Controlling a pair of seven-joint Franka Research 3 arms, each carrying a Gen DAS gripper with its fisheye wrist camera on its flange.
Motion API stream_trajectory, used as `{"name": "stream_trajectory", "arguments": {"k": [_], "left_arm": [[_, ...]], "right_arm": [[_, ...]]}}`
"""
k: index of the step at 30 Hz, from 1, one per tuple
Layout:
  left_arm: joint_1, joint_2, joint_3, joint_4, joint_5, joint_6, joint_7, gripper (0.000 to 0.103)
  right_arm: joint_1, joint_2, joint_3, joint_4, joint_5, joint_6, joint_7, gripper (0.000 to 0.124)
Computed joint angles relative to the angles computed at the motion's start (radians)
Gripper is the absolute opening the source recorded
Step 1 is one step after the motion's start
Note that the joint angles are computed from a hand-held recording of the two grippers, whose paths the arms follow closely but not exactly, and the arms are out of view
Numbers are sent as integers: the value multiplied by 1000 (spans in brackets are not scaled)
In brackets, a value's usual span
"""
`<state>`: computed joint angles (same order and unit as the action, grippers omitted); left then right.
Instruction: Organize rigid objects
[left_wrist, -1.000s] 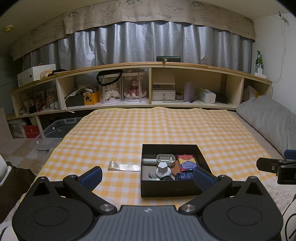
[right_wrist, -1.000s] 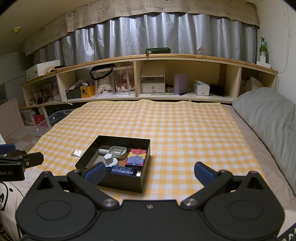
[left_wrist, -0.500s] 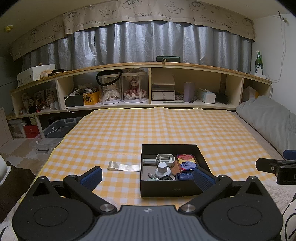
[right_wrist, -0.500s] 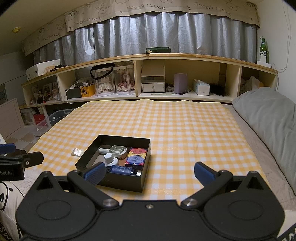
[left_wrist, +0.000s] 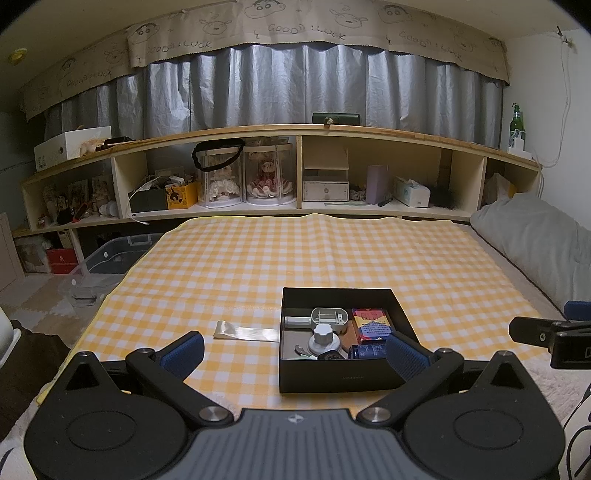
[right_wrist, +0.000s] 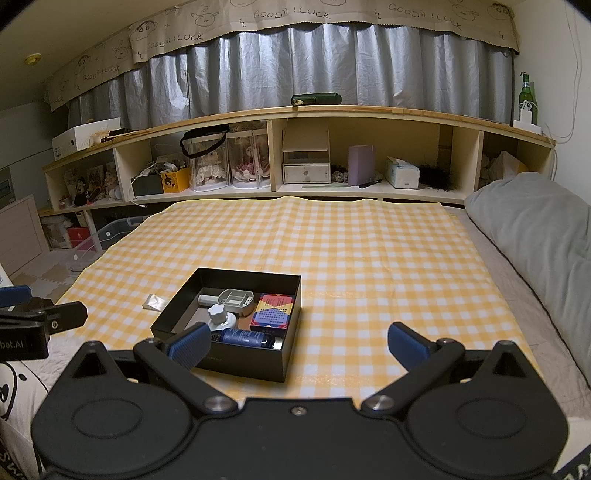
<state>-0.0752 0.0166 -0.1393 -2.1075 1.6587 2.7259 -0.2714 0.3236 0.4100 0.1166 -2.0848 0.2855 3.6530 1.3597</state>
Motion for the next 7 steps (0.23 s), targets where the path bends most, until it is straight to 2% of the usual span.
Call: {"name": "stream_trajectory", "arguments": {"k": [7], "left_arm": [[-2, 0, -1, 3, -26, -5, 21, 103]], "right_arm": [[2, -1, -1, 0, 1, -1, 0, 103]]}}
